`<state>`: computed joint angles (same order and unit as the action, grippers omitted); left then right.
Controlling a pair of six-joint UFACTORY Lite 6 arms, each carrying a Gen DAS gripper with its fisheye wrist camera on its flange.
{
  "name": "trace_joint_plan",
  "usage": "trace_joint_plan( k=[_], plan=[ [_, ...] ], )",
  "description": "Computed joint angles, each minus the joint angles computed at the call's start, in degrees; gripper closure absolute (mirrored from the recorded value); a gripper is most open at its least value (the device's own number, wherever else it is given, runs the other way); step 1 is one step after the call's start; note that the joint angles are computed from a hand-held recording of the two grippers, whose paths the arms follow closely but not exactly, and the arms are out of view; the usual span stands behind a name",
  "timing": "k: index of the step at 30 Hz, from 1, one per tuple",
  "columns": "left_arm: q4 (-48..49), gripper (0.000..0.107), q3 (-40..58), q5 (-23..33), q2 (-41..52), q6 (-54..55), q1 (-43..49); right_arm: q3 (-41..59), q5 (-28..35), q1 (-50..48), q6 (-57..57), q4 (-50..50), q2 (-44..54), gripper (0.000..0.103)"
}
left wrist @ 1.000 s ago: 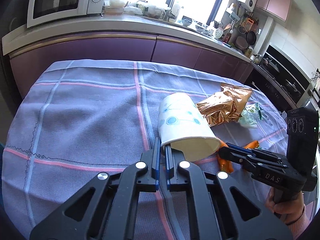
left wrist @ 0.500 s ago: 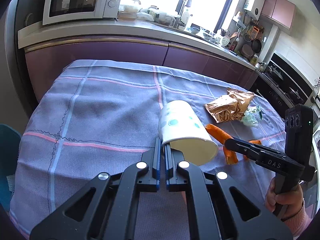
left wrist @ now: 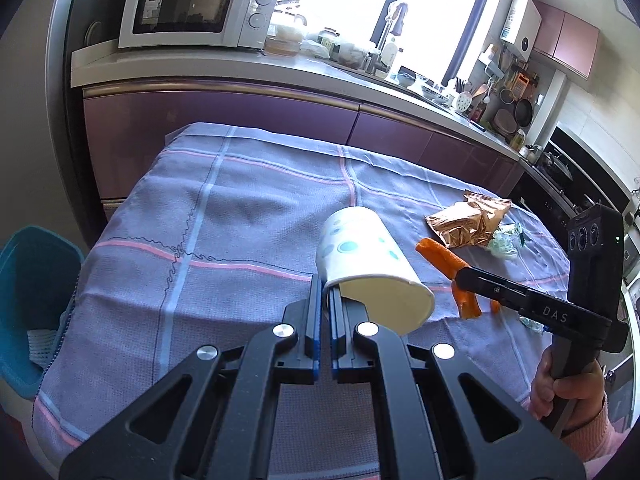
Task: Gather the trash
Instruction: 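Carry the paper cup and orange peel over the teal bin with both tools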
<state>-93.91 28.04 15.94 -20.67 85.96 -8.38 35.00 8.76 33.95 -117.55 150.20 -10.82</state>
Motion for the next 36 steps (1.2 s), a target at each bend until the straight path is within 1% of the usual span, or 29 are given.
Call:
trace_joint_plan(
  k=[4, 6, 9, 13, 18, 25, 29, 36],
  plan=[
    [7.9, 0.103, -2.8, 2.6, -5.6, -6.3, 4.9, 2.0, 0.0, 2.0, -1.5, 1.6, 1.5, 0.091],
    [11.4, 0.103, -3.8, 4.8, -7.8, -8.7, 8.3, 3.2, 0.0, 3.0, -2.0, 2.0, 2.3, 0.091],
    [16.2, 0.103, -5.5, 8.0, -11.9, -12.1, 13.3, 5.2, 0.1, 4.2, -0.5, 0.1, 3.8, 0.091],
    [20.4, 0.103, -6.6, 12.5, -15.7, -14.5, 19.8, 8.8, 0.0, 6.0, 1.3, -2.2, 6.6, 0.091],
    [23.5, 0.103, -7.9, 19.3, -19.9, -14.3, 29.4, 13.2, -0.4, 8.1, 4.7, -6.5, 9.9, 0.091],
    [25.0, 0.103, -7.7, 28.8, -21.1, -10.5, 43.4, 21.3, -0.7, 11.1, 13.7, -16.9, 16.1, 0.091],
    [25.2, 0.103, -6.5, 34.7, -19.5, -6.9, 52.7, 26.1, -1.0, 12.7, 23.6, -27.6, 19.7, 0.091],
    [25.5, 0.103, -3.5, 39.5, -14.9, -2.7, 62.7, 34.8, -0.9, 14.8, 44.8, -50.5, 26.0, 0.091]
  ],
)
